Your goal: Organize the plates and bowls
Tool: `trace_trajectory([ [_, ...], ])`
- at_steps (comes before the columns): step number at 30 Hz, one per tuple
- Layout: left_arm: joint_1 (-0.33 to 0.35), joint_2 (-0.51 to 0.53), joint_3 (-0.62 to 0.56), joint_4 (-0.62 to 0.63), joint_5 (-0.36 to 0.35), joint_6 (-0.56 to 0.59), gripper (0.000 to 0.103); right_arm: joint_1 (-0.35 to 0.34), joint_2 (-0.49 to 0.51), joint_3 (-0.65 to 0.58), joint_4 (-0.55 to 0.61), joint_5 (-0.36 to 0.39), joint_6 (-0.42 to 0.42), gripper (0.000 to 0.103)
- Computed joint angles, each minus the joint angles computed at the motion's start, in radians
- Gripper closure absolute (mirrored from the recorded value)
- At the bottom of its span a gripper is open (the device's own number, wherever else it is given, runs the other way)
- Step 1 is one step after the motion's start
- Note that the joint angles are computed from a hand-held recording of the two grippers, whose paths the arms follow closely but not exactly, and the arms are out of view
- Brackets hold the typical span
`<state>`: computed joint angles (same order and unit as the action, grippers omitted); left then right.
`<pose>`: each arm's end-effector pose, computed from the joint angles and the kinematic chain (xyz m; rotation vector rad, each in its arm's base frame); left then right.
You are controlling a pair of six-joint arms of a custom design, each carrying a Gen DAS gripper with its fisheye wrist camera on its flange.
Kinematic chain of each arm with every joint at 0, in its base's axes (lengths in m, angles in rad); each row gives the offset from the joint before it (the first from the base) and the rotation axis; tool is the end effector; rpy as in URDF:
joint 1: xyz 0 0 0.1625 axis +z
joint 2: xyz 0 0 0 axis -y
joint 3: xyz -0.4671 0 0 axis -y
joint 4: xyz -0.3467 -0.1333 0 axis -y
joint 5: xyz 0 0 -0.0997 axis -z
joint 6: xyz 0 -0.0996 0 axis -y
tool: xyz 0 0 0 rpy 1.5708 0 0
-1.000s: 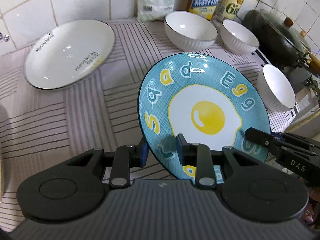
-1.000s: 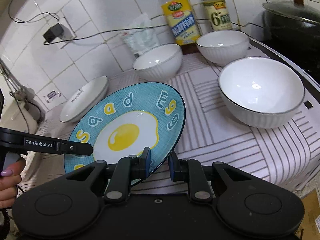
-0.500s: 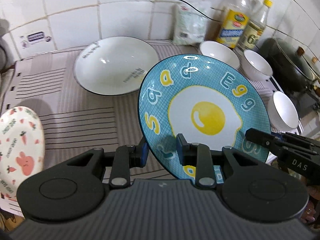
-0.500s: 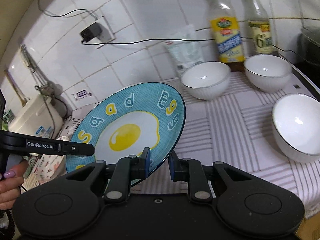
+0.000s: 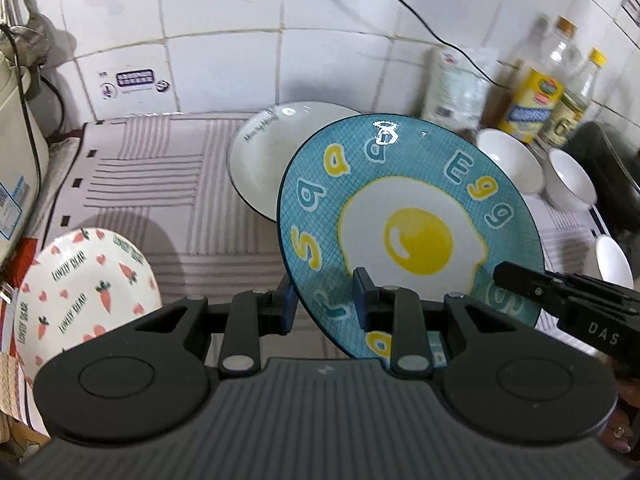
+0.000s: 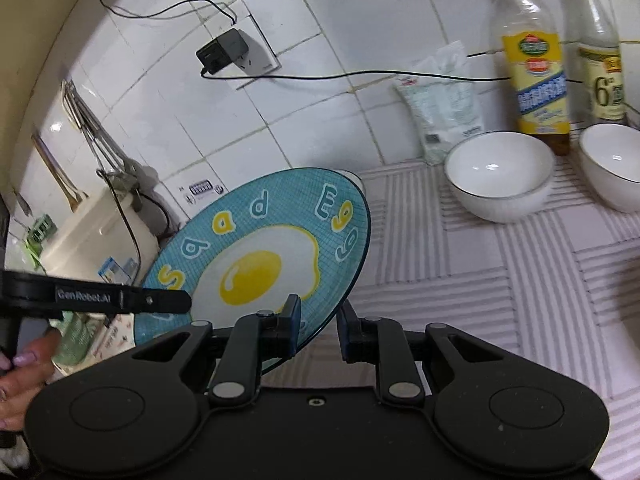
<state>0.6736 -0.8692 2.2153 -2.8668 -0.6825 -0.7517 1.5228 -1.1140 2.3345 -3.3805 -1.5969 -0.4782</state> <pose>-0.2400 -0.4610 0.1136 0.2018 2.3780 -0.7931 0.1083 -0.4690 0.2287 0.5971 -2.7859 0.8251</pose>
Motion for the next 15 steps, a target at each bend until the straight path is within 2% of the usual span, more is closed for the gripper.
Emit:
trace_trajectory([
  [6, 0.061, 0.007, -0.040, -0.035, 0.034, 0.040, 0.076, 0.025, 0.091, -0.089, 0.002, 0.004, -0.007, 0.080],
  [11, 0.132, 0.031, -0.088, -0.091, 0.021, 0.107, 0.076, 0.032, 0.158, -0.162, 0.010, -0.003, -0.011, 0.080],
  [15, 0.189, 0.062, -0.124, -0.121, 0.016, 0.086, 0.076, 0.039, 0.208, -0.226, 0.038, -0.023, -0.025, 0.080],
])
